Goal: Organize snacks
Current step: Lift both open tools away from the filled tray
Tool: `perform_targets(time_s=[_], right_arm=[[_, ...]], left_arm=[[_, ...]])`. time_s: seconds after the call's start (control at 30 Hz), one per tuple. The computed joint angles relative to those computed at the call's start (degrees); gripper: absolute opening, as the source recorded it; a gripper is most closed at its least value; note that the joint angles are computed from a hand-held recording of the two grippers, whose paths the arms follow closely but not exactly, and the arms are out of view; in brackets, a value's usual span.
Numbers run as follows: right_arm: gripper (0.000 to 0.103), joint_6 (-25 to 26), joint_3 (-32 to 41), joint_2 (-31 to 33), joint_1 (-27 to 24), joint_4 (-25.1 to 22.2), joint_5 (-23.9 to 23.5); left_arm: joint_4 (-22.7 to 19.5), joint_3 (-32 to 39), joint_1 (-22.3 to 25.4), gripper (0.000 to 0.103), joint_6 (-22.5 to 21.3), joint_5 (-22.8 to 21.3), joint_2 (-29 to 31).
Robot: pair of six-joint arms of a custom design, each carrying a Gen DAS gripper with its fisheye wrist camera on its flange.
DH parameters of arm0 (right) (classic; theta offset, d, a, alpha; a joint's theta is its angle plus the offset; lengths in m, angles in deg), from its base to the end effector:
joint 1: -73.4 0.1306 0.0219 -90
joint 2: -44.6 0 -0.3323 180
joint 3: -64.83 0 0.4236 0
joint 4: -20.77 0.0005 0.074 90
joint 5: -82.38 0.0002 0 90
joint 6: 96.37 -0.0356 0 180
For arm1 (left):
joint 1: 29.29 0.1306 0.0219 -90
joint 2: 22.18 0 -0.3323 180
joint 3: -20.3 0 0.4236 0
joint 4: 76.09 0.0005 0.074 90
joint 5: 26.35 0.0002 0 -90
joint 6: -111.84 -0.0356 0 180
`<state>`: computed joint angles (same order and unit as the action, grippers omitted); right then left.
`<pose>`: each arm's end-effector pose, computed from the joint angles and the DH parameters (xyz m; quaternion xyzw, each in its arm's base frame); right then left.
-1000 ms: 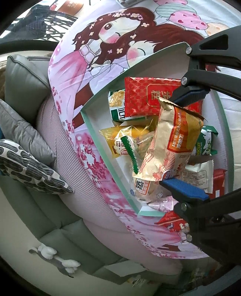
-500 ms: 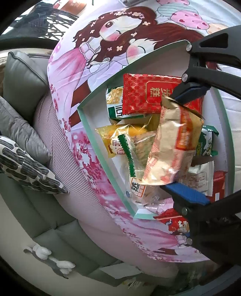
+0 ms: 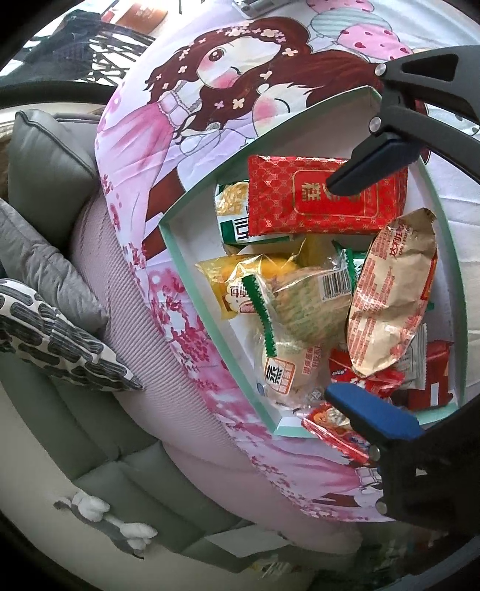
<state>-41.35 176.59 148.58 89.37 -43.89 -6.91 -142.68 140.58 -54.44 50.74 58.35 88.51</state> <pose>0.5594 0.1591 0.4185 0.1600 0.9451 0.1172 0.2599 0.5592 -0.2595 0.4201 -0.0445 0.9569 -0.0894 0.2729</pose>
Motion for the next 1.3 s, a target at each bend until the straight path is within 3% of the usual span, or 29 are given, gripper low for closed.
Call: perform_targets(time_s=[0.17,0.37,0.7,0.77,1.07,1.3], right_arm=[[0.103,0.7,0.2,-0.3,0.5,-0.4,0.7],[0.103,2.0,-0.1,-1.1,1.6,-0.5,2.5],[0.103,4.0,-0.5,-2.5,4.7,-0.7,6.4],[0.103,4.6,-1.2,-2.9,5.5,-0.7,6.9],[0.103,6.3,-3.7,-4.1,8.9,-1.0,8.9],[0.103,7.5,-5.3,-5.3,10.7,0.5,12.4]], left_arm=[[-1.0,-2.2,1.1,0.101,2.1,-3.3,-2.9],[-3.1,-5.5,2.4,0.101,4.4,-11.9,-6.3],[-6.1,-8.7,2.6,0.101,6.9,-18.0,-9.3],[-8.4,-8.5,2.2,0.101,7.7,-20.5,-9.1],[-11.7,-11.7,3.2,0.101,9.5,-19.9,-11.1],[-10.2,-15.1,4.4,0.101,9.8,-17.7,-13.6]])
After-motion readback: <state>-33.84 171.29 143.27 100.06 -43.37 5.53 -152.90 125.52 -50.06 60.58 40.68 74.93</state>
